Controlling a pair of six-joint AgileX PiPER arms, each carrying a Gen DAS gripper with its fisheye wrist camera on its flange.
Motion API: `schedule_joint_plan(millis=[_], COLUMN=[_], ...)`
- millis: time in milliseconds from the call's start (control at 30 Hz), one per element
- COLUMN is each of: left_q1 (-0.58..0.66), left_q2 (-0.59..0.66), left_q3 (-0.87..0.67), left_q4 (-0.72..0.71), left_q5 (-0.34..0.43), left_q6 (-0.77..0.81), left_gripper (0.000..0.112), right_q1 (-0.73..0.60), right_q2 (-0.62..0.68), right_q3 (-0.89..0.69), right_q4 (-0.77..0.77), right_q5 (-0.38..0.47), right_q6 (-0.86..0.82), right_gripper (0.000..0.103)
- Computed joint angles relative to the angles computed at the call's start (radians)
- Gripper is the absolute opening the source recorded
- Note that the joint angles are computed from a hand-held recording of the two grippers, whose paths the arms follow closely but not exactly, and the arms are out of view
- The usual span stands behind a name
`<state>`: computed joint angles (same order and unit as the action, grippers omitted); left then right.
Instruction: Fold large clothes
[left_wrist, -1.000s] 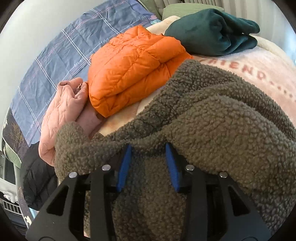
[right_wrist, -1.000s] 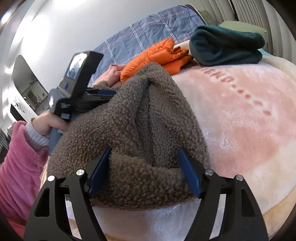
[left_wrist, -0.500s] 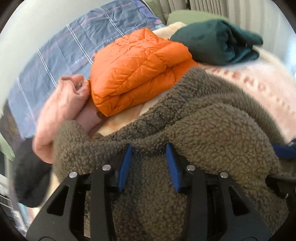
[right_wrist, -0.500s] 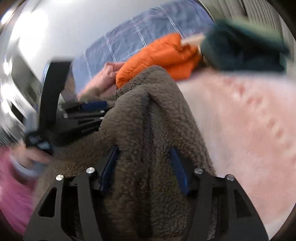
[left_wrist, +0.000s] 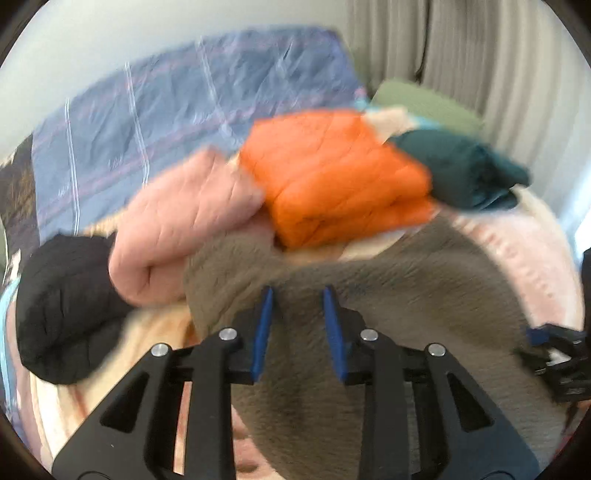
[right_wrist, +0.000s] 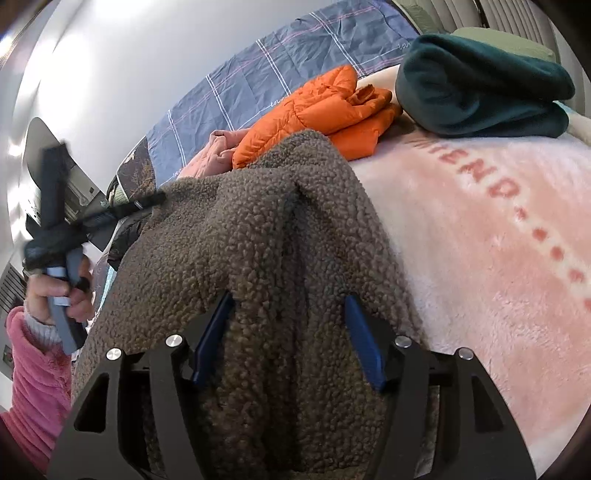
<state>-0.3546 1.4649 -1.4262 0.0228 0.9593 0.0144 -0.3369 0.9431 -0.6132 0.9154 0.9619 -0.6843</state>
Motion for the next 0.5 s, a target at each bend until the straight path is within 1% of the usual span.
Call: schedule_joint_plan(millis=[33,67,100,133,200,367,433,500], left_q1=[-0.006,-0.033,-0.067,-0.085,-0.095,-0.069,-0.036,0.008], left_q2=[0.016,0.018,0.001,-0.004,0.005,-0.021,-0.063,-0.094], left_q3=[0.045,0.118,0.176,0.196,0.173,0.103,0.100,0.107], left_q4=[0.011,0.062,0.142,0.184,0.194,0.117,0.076,0.029], left_q5=[-0.033,-0.106,-0.173,-0.199,-0.172,-0.089,-0.094,-0.116], left_q6=[0.013,0.004,-0.045,-0.113,-0.143,-0.045,-0.016,-0.001], left_gripper=[0.031,0.031,0.031,0.031,0.031,0.031,0.038,0.038], right_q1=[0.010,0.033,0.064,0.056,0.027,0.014,-0.016,-0.020], right_q2=[-0.003,-0.007,-0.016,-0.026,-0.027,-0.027,-0.022,-0.015], right_q3=[0.001,0.000,-0.003,-0.003,0.001,0.007,0.014,0.013], right_q4=[-0.005,-0.020,-0.048,-0.056,-0.037,-0.019,0.006,0.010], right_q5=[-0.010,-0.031,-0.061,-0.052,-0.023,-0.018,0.002,0.005], right_q6=[0.011,0.034,0.072,0.073,0.047,0.028,-0.001,-0.007], right_gripper=[0.062,0.062,0.062,0.063,0.063,0.064,0.064,0.064])
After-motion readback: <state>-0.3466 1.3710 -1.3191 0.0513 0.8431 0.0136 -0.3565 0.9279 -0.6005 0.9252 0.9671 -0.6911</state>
